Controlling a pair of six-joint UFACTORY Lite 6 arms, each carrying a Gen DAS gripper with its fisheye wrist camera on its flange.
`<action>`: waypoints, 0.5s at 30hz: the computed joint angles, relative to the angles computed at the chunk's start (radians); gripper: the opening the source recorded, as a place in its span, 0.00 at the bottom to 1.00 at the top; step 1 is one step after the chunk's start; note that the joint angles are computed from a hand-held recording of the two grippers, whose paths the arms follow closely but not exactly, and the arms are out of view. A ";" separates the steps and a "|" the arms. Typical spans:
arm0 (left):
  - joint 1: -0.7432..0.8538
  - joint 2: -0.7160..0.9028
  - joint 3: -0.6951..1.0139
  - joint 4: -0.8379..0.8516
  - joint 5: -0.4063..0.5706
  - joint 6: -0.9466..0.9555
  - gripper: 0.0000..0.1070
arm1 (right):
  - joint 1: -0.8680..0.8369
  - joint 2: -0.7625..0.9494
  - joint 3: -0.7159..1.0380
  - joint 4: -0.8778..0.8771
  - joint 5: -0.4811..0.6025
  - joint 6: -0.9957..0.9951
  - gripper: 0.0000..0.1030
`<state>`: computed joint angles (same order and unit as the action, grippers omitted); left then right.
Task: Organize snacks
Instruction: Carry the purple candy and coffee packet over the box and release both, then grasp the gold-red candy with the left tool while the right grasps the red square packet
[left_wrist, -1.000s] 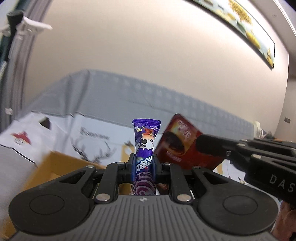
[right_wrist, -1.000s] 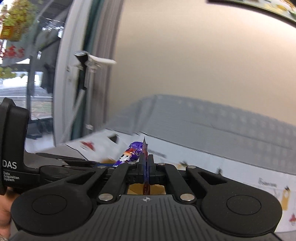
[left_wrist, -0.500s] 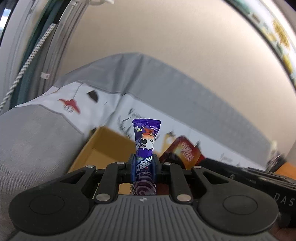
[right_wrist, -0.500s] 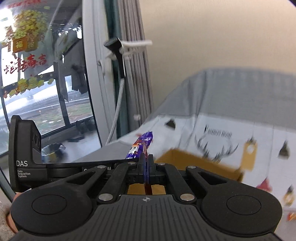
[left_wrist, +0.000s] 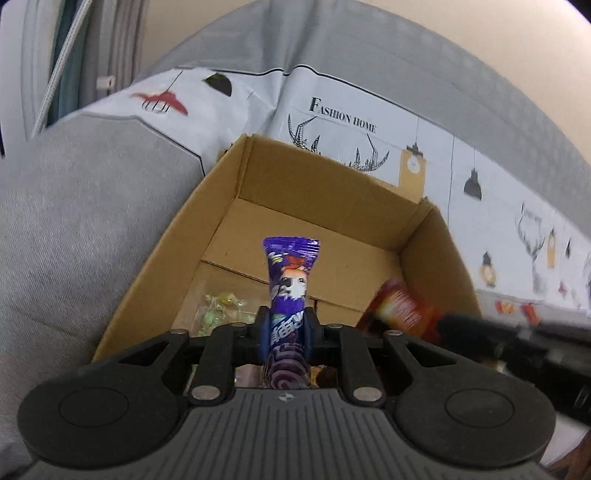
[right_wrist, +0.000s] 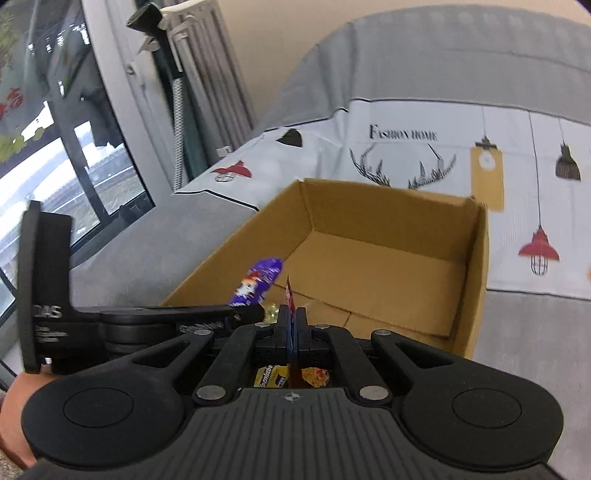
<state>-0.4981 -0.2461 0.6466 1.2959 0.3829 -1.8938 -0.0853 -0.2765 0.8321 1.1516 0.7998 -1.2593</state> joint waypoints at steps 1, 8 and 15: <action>-0.027 0.010 0.011 -0.023 0.042 0.008 0.58 | -0.017 -0.019 -0.011 0.015 -0.001 -0.007 0.08; -0.191 0.016 0.084 -0.037 0.185 -0.045 0.87 | -0.191 -0.028 0.011 0.038 0.102 -0.070 0.42; -0.342 0.290 0.357 0.049 0.187 -0.147 0.88 | -0.553 -0.013 -0.012 0.081 0.246 -0.327 0.73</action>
<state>-0.8397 0.0435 1.0038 1.3448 0.5696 -2.0409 -0.6382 -0.2899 0.8201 1.2321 1.0461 -1.5864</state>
